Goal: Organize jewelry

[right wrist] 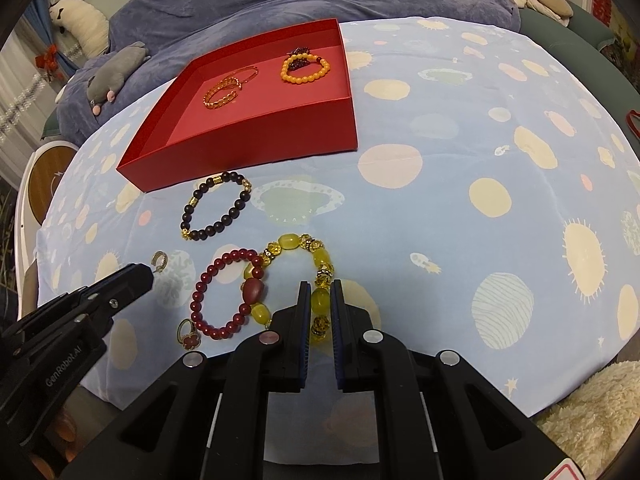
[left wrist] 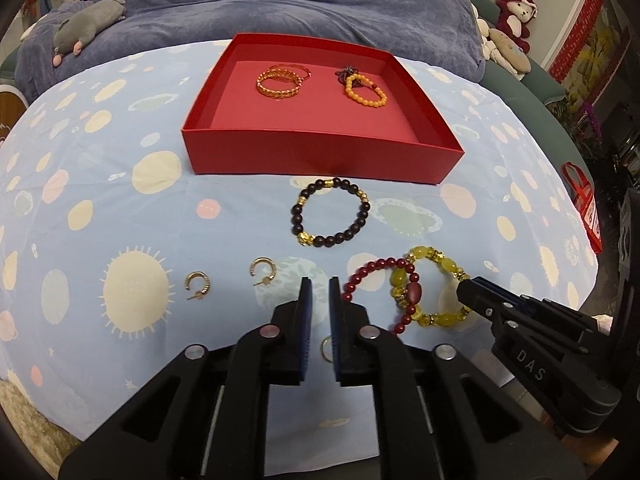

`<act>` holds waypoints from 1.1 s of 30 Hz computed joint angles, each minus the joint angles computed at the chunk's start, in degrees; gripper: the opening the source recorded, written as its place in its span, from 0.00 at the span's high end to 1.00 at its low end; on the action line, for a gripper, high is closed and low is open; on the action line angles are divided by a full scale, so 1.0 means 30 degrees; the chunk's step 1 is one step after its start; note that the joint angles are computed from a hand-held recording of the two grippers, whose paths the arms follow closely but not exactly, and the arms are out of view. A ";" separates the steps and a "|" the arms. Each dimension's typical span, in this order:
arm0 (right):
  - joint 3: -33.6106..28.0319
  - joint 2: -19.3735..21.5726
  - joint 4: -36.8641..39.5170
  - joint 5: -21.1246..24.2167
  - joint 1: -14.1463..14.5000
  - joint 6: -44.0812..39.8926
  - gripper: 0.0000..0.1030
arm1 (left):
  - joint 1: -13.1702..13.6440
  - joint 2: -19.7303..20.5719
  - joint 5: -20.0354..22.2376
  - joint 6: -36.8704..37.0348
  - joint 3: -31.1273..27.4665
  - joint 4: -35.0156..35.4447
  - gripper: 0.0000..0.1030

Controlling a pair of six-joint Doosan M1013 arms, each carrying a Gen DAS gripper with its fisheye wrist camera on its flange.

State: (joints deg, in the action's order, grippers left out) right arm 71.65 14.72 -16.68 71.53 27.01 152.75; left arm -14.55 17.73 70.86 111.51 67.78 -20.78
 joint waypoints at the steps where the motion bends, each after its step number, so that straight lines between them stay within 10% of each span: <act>1: 0.0024 -0.0012 0.0004 0.0028 -0.0012 0.0064 0.91 | -0.0086 0.0013 0.0015 0.0079 0.0063 -0.0042 0.73; 19: 0.0368 -0.0325 0.0199 -0.0074 -0.0137 0.0669 0.91 | -0.1356 -0.0765 -0.2112 0.1771 0.2120 0.1963 0.51; 25: 0.0420 -0.0409 0.0228 -0.0239 -0.0139 0.0732 0.91 | -0.0806 -0.0241 -0.0854 0.1306 0.1286 0.0771 0.93; 33: 0.0285 -0.0493 0.0056 -0.0300 -0.0044 0.0624 0.91 | -0.0252 -0.0164 -0.0300 0.1581 0.0670 -0.0404 0.93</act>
